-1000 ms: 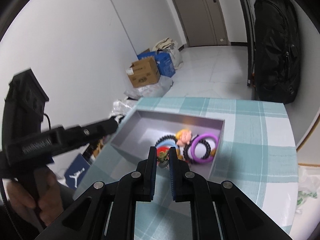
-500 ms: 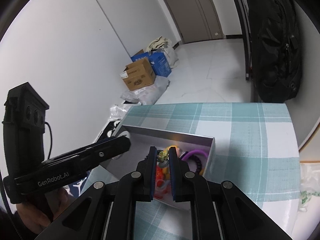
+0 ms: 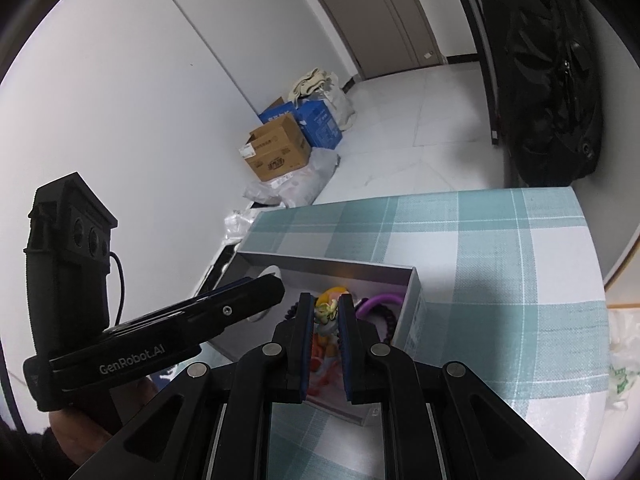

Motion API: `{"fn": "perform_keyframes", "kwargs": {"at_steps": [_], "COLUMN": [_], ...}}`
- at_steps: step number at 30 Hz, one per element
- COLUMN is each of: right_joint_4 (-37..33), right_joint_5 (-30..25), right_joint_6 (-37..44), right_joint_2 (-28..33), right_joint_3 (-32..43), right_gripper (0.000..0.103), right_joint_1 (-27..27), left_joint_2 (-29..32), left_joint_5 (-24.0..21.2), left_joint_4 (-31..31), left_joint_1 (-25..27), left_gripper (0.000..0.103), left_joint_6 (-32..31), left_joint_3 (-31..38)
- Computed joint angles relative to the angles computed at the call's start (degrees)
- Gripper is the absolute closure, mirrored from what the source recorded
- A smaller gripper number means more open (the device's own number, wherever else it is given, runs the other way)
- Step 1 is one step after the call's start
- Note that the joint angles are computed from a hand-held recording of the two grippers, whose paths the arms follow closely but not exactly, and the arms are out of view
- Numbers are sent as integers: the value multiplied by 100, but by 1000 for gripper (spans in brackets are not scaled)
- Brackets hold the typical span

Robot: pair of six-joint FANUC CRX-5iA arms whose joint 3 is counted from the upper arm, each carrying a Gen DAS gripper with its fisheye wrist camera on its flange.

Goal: Organize jewelry

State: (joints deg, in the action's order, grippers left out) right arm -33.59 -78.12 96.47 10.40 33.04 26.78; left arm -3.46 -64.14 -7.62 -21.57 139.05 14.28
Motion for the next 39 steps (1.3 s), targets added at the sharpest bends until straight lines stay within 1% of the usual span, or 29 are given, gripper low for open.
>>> {"fn": "perform_keyframes", "kwargs": {"at_steps": [2, 3, 5, 7, 8, 9, 10, 11, 13, 15, 16, 18, 26, 29, 30, 33, 39], "right_joint_4": [-58, -63, -95, -30, -6, 36, 148, 199, 297, 406, 452, 424, 557, 675, 686, 732, 755], "right_joint_5": [-28, -28, -56, 50, 127, 224, 382, 460, 577, 696, 764, 807, 975, 1032, 1061, 1143, 1209], "right_joint_6": [20, 13, -5, 2, 5, 2, -37, -68, -135, -143, -136, -118, 60, 98, 94, 71, 184], "right_joint_2": [2, 0, 16, -36, -72, -113, -177, -209, -263, -327, -376, -432, -675, -756, -790, -887, -1089], "right_joint_3": [10, 7, 30, -26, -73, -128, -223, -267, -333, -411, -465, -510, -770, -869, -906, -1012, -1216], "right_gripper": [89, 89, 85, 75, 64, 56, 54, 54, 52, 45, 44, 38, 28, 26, 25, 22, 18], "right_joint_1": [-14, -18, -26, -6, -3, 4, 30, 35, 35, 62, 78, 73, 219, 277, 277, 294, 316], "left_joint_2": [16, 45, 189, 216, 184, 150, 121, 122, 155, 145, 152, 164, 185, 195, 188, 184, 207], "left_joint_5": [1, -82, -425, -498, -476, -438, -391, -400, -539, -603, -622, -714, -1062, -1202, -1221, -1322, -1512], "left_joint_4": [79, 152, 105, 120, 70, 17, 18, -10, -255, -386, -435, -591, -1126, -1365, -1423, -1646, -2011], "left_joint_1": [43, 74, 56, 59, 39, 16, 12, -5, -124, -191, -212, -290, -604, -745, -787, -943, -1221], "left_gripper": [66, 66, 64, 51, 49, 46, 43, 43, 42, 42, 42, 42, 41, 40, 39, 32, 30], "left_joint_6": [-2, -30, -19, -43, 14, 68, 70, 77, 157, 238, 270, 344, 481, 524, 538, 616, 667], "left_joint_3": [-7, 18, 225, 259, 245, 235, 221, 246, 396, 452, 478, 551, 779, 869, 882, 939, 1043]}}
